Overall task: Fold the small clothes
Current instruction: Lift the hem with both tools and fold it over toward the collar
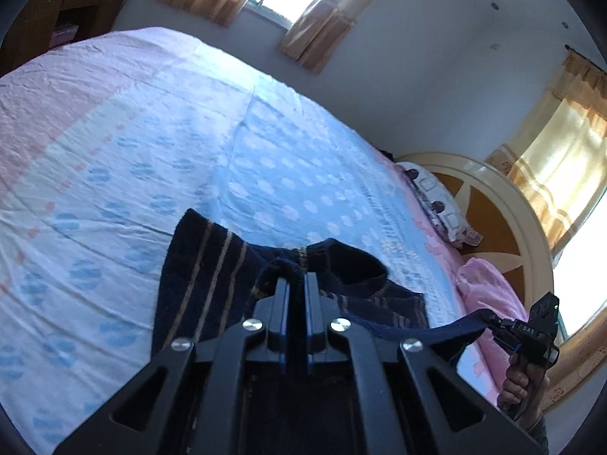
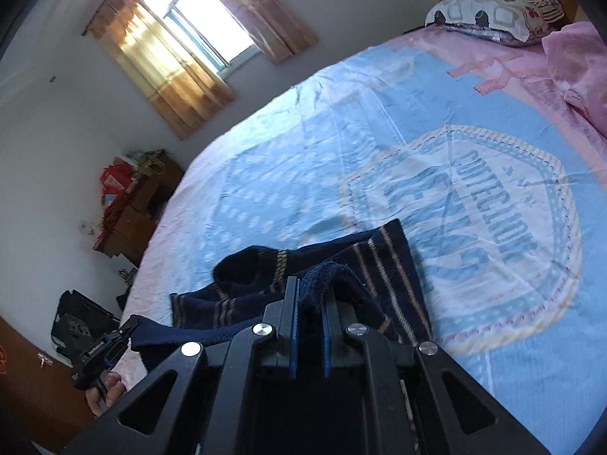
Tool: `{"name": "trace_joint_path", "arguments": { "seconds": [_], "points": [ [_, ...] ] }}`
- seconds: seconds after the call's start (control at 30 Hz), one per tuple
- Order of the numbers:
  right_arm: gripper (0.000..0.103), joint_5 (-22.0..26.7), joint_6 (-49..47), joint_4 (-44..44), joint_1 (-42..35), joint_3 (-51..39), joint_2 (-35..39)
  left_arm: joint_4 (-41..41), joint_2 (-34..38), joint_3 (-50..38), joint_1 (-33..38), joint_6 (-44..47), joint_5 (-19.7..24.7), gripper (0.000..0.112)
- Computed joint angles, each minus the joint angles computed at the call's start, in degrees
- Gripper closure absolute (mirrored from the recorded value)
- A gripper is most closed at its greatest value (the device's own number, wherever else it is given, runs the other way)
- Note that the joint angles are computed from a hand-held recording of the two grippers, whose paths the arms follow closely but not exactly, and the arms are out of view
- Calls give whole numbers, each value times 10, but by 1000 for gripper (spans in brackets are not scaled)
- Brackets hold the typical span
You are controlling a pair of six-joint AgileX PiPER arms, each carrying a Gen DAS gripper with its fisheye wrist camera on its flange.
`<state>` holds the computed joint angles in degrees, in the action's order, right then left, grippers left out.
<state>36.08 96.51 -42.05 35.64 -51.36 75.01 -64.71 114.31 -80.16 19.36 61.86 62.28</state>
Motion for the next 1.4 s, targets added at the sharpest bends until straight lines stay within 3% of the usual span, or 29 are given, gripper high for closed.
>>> {"name": "trace_joint_path", "arguments": {
  "seconds": [0.23,0.33,0.4,0.43,0.47,0.53,0.63,0.73,0.8,0.9,1.07,1.13,1.2,1.23,1.27,1.33,1.4],
  "points": [
    [94,-78,-128,97,-116,-32,95,49,85,-94,-33,-102,-15,102],
    [92,-138,-174,149,-173,-34,136,56,99,-117,-38,-138,-39,102],
    [74,-142,-172,150,-191,-44,160,47,103,-128,-28,-139,-26,98],
    [56,-138,-136,117,-191,-43,161,45,103,-131,-21,-139,-20,96],
    [50,-150,-113,93,-192,-34,156,46,97,-126,-17,-136,-20,91],
    [50,-187,-118,86,-195,-10,141,53,80,-103,-14,-110,-39,89],
    [50,-140,-79,26,-164,-2,125,101,52,-67,-27,-84,-71,89],
    [50,-141,-68,21,-155,26,104,120,36,-40,-38,-59,-90,89],
    [49,-141,-96,43,-153,30,102,142,30,-37,-56,-58,-106,88],
    [50,-94,-130,44,-128,5,119,177,37,-49,-81,-79,-110,88],
    [50,-15,-167,37,-98,-45,163,288,16,-13,-151,-127,-244,88],
    [50,-22,-187,52,-106,-51,173,301,25,-17,-160,-137,-255,88],
    [51,-16,-202,58,-106,-66,191,292,29,-16,-159,-122,-252,102],
    [66,-9,-218,67,-106,-76,201,267,23,-7,-153,-97,-253,102],
    [92,3,-224,70,-104,-84,209,219,7,17,-143,-50,-270,103],
    [96,45,-206,47,-91,-105,227,132,-16,49,-122,24,-280,103],
    [97,44,-172,19,-88,-98,220,89,-13,39,-90,28,-251,103]
  ]
}}
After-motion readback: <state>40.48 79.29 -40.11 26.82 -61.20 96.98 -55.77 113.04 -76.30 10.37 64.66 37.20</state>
